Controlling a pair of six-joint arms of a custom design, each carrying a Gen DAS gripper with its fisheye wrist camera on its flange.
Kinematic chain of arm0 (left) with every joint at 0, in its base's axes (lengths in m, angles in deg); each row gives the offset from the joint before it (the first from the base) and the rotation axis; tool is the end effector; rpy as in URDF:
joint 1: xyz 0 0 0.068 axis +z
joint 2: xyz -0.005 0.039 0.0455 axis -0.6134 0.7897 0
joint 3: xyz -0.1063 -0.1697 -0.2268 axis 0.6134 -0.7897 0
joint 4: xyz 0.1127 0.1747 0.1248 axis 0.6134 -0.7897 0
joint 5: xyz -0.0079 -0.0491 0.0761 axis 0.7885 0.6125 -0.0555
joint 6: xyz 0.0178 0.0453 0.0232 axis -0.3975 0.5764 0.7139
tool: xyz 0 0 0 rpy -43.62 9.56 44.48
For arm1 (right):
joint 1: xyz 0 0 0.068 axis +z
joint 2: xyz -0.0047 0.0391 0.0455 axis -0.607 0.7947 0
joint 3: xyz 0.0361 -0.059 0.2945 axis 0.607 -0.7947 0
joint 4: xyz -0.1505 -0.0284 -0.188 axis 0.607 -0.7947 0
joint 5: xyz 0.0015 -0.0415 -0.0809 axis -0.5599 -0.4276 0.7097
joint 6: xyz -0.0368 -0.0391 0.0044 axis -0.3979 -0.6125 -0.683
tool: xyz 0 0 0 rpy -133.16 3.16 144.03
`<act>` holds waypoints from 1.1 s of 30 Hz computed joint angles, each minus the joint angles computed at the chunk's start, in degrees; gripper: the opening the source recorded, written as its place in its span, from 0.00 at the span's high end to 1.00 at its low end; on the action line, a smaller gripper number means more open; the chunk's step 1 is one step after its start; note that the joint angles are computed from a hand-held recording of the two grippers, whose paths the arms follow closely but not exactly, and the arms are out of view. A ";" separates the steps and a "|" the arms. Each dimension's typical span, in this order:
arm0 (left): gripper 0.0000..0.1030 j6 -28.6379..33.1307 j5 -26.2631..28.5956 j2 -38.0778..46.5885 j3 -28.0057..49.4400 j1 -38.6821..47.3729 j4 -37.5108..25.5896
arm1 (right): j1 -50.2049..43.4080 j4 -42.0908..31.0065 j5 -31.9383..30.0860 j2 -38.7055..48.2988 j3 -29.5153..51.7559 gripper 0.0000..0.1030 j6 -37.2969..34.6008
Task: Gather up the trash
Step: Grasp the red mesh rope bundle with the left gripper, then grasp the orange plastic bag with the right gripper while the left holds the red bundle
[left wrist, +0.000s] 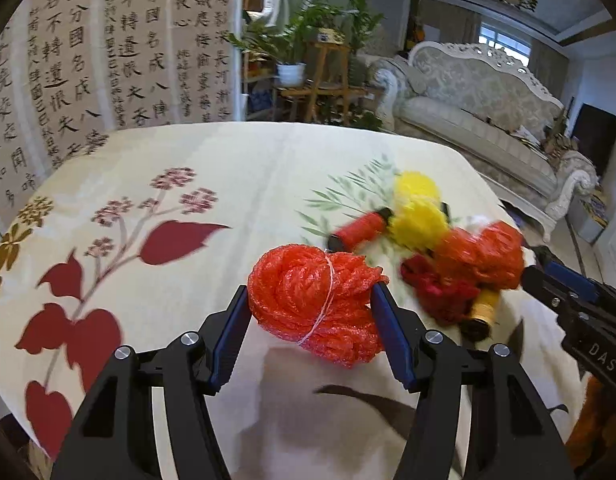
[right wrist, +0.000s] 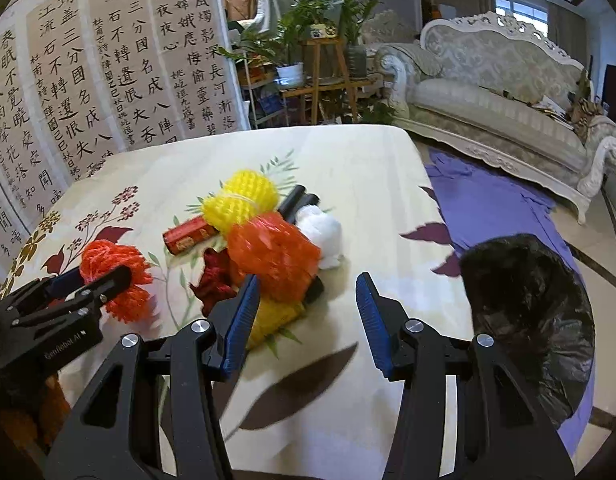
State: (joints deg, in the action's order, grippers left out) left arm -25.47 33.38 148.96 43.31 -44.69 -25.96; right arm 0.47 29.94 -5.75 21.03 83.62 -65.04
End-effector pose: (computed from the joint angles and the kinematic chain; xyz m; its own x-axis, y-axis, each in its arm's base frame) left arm 0.2080 -0.0183 0.1055 -0.6666 -0.1973 -0.7188 -0.2126 0.9746 -0.0703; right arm 0.2427 0.1819 0.1089 -0.6559 -0.1726 -0.7348 -0.3583 0.9280 0.1019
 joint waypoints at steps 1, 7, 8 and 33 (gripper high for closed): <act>0.42 0.53 0.16 -0.16 -0.12 1.15 0.03 | 0.27 -0.25 0.10 0.21 0.58 0.53 -0.12; 0.42 2.68 3.23 0.27 -0.04 8.29 0.22 | 1.45 -2.17 0.60 1.99 4.32 0.53 -0.63; 0.42 2.92 3.61 0.55 -0.08 9.06 0.48 | 1.71 -2.32 0.86 2.41 4.87 0.53 -0.76; 0.42 2.42 5.48 -0.44 -1.56 9.44 1.97 | 3.14 0.37 3.79 0.59 3.11 0.78 -1.37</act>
State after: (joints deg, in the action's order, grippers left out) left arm -23.05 38.86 148.53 41.74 -35.25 -23.99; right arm 3.61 30.31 -1.96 21.62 86.72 -66.41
